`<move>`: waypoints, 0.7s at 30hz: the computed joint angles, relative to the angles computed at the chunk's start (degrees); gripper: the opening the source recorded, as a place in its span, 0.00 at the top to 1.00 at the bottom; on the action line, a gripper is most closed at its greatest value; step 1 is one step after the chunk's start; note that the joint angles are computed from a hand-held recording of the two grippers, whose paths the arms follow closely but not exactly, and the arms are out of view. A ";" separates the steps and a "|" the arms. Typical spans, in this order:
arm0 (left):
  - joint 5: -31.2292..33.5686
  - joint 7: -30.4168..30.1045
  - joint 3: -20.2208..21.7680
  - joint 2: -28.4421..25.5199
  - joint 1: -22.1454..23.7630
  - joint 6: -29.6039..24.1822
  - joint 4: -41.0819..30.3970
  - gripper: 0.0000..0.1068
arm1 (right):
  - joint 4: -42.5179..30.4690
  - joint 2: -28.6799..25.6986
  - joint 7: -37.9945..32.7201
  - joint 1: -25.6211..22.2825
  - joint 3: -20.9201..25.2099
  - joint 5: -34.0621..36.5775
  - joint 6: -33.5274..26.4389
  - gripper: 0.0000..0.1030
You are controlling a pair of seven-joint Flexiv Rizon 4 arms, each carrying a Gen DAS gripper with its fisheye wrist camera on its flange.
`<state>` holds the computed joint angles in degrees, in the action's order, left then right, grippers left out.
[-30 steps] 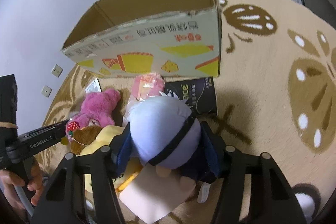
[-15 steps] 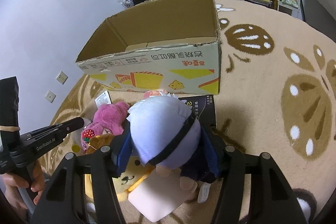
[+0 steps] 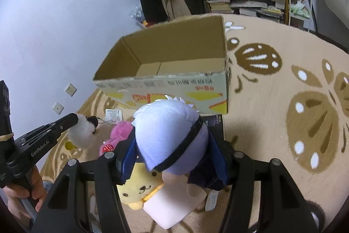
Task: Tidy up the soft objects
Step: 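Lift the pompom with the left gripper while the right carries the doll over the box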
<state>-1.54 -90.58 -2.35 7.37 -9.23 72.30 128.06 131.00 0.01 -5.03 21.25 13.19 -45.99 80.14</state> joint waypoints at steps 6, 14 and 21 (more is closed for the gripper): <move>10.53 -4.01 -2.71 2.35 2.12 1.03 -2.98 1.00 | -0.46 1.80 4.63 -2.25 -0.65 -6.45 1.91 0.38; 13.90 -5.72 -3.57 1.57 2.83 3.90 -8.62 1.00 | -3.66 2.32 3.98 -4.09 -0.40 -9.90 0.96 0.38; 15.82 -6.29 -3.29 -3.27 2.76 5.77 -15.05 1.00 | -7.55 0.96 0.42 -4.17 -1.36 -11.71 -0.99 0.38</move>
<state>14.28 -96.87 -5.64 4.10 -6.47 78.07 113.02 123.45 0.97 -4.61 17.08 11.84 -57.70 79.15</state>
